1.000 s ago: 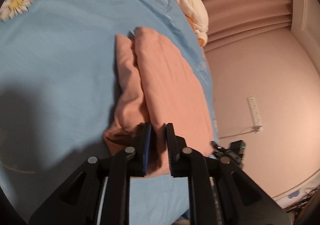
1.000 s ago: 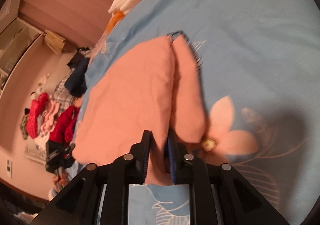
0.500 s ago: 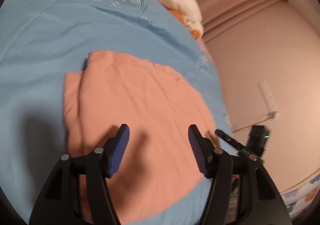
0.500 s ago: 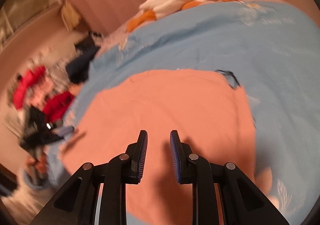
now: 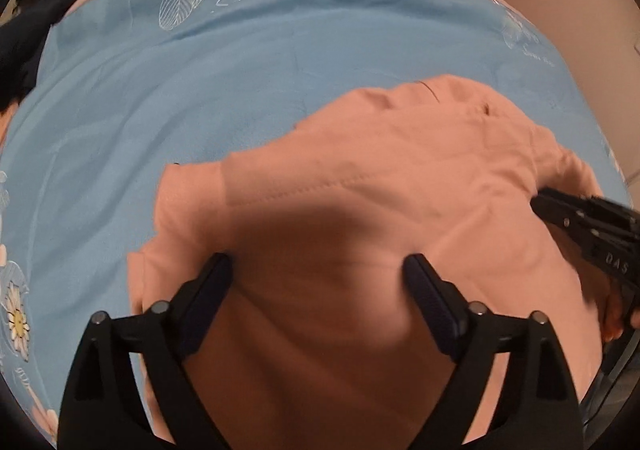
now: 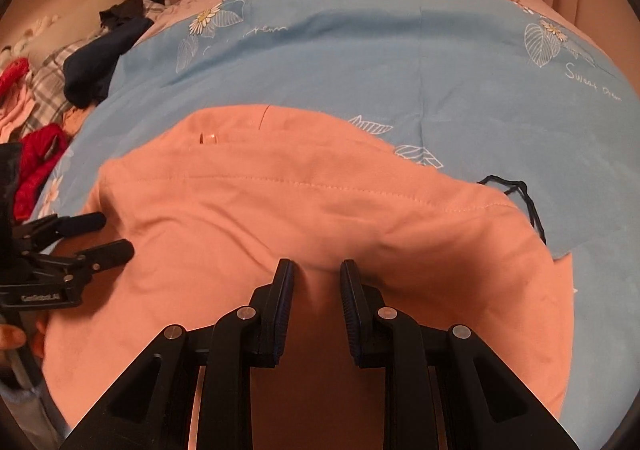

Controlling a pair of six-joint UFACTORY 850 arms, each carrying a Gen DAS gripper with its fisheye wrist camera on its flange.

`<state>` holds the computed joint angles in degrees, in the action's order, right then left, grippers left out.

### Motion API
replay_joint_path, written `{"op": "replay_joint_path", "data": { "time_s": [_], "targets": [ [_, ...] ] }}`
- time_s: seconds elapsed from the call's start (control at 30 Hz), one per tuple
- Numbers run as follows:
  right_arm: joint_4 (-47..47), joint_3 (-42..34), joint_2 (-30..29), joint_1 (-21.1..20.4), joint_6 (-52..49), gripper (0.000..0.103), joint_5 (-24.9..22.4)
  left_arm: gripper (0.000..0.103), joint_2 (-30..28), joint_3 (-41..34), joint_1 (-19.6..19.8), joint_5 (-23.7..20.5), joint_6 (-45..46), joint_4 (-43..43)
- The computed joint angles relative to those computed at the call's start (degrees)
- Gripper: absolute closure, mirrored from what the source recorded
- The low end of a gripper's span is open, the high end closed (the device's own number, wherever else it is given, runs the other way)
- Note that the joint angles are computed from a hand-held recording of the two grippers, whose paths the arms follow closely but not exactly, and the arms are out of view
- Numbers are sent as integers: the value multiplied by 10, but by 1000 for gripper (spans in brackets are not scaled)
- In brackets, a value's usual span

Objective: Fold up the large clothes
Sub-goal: 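Fold the gripped half over the jacket and release both tools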

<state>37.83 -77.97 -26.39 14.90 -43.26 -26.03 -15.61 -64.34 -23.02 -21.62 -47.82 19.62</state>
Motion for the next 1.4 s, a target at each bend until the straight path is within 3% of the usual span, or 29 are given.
{"op": "replay_joint_path", "data": {
  "time_s": [0.17, 0.4, 0.5, 0.67, 0.8, 0.97, 1.03, 1.13, 1.2, 1.33, 1.4],
  "targets": [
    [78, 16, 22, -24, -63, 80, -38, 17, 36, 27, 16, 31, 56, -85],
    [168, 126, 114, -43, -216, 76, -26, 15, 143, 124, -59, 16, -155, 115],
    [161, 160, 134, -50, -234, 69, -20, 15, 146, 145, -82, -2, -215, 170],
    [182, 166, 124, -50, -266, 66, -9, 14, 133, 152, -67, 28, -189, 121],
    [140, 159, 134, -41, -212, 66, -10, 16, 159, 160, -76, 20, -199, 109],
    [240, 210, 188, -39, -315, 66, -30, 15, 202, 188, -124, 6, -301, 212],
    [251, 226, 195, -29, -338, 65, -23, 14, 191, 187, -135, -5, -300, 215],
    [179, 224, 169, -5, -280, 65, 9, 14, 156, 179, -130, -1, -245, 162],
    [199, 223, 160, -2, -297, 65, 18, 14, 153, 176, -136, -9, -271, 192],
    [190, 208, 163, -18, -275, 65, -25, 15, 200, 206, -123, 40, -269, 156],
    [207, 213, 172, -27, -285, 65, -37, 14, 253, 247, -105, 87, -301, 136]
  ]
}}
